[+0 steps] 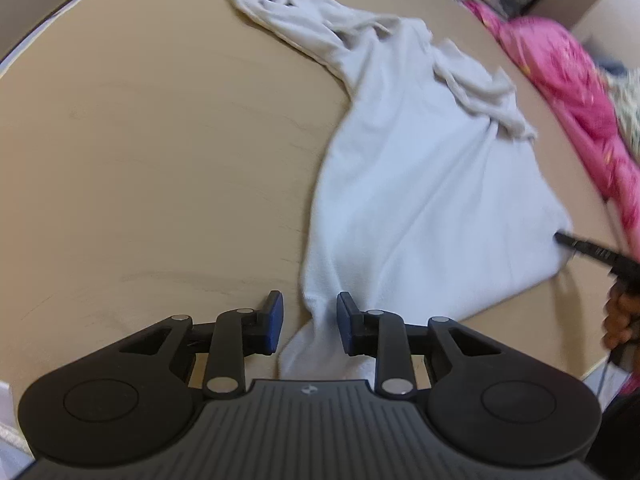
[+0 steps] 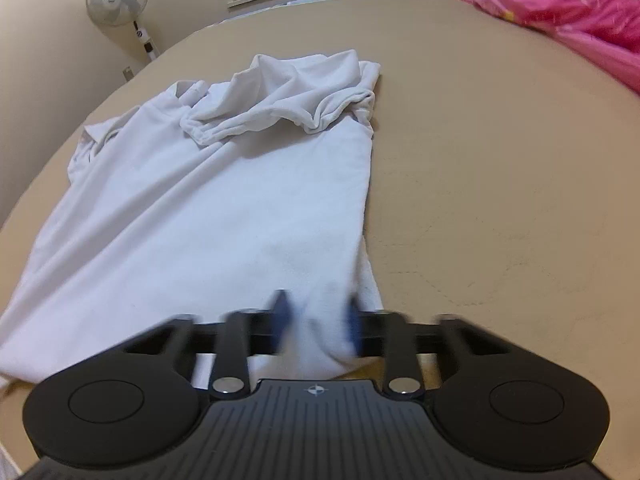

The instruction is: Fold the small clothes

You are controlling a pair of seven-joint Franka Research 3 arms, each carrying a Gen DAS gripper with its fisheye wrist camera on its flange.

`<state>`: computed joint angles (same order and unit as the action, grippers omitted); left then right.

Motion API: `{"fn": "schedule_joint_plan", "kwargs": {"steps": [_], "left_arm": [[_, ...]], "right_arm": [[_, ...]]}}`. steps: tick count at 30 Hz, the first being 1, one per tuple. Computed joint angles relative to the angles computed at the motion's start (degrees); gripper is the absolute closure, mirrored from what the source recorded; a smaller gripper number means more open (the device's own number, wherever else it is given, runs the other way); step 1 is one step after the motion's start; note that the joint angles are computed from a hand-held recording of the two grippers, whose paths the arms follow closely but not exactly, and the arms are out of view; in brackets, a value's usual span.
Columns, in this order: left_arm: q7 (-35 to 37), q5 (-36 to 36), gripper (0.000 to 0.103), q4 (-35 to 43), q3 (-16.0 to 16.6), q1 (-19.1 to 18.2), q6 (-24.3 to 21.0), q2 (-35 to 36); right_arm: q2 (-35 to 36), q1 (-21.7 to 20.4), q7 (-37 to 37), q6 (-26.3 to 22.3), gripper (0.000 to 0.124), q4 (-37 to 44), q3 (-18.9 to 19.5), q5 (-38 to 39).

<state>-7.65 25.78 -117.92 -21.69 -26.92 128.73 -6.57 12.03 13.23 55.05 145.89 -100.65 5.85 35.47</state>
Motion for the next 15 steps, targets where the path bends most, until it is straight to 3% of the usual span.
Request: {"fn": "schedule_joint_plan", "kwargs": {"steps": [5,6,7,10,15], "left_arm": [[1.6,1.2,0.074,3.0,-0.4,-1.0,-3.7,2.4],[1.8,1.6,0.095,3.0,-0.5,-1.2,-3.7,2.3],[2.3,2.0,0.098,3.4,-0.5,-1.4,-3.8,2.7],[3.4,5.3,0.1,4.5,-1.2,-2.3,-5.9,2.4],[-4.1,14.1,0.1,-0.9,-4.0,-3.0,-2.1,-6.4]], "right_arm": [[-6.4,-3.3,-11.8,-0.4,0.116,-3.6,0.7,17.9],[-8.0,-3.5,-13.9,-1.1,0.116,-4.5,0.1,20.8],[-9.0,-3.5,-14.7,-2.0,0.117,-5.0,-0.7,22.0],[-12.1,-3.7,-15.0,-6.0,0.117,-6.8,-3.1,23.3],[-17.8,-5.3,-17.5,-15.7,0.124,-9.9,-8.0,29.4]]}}
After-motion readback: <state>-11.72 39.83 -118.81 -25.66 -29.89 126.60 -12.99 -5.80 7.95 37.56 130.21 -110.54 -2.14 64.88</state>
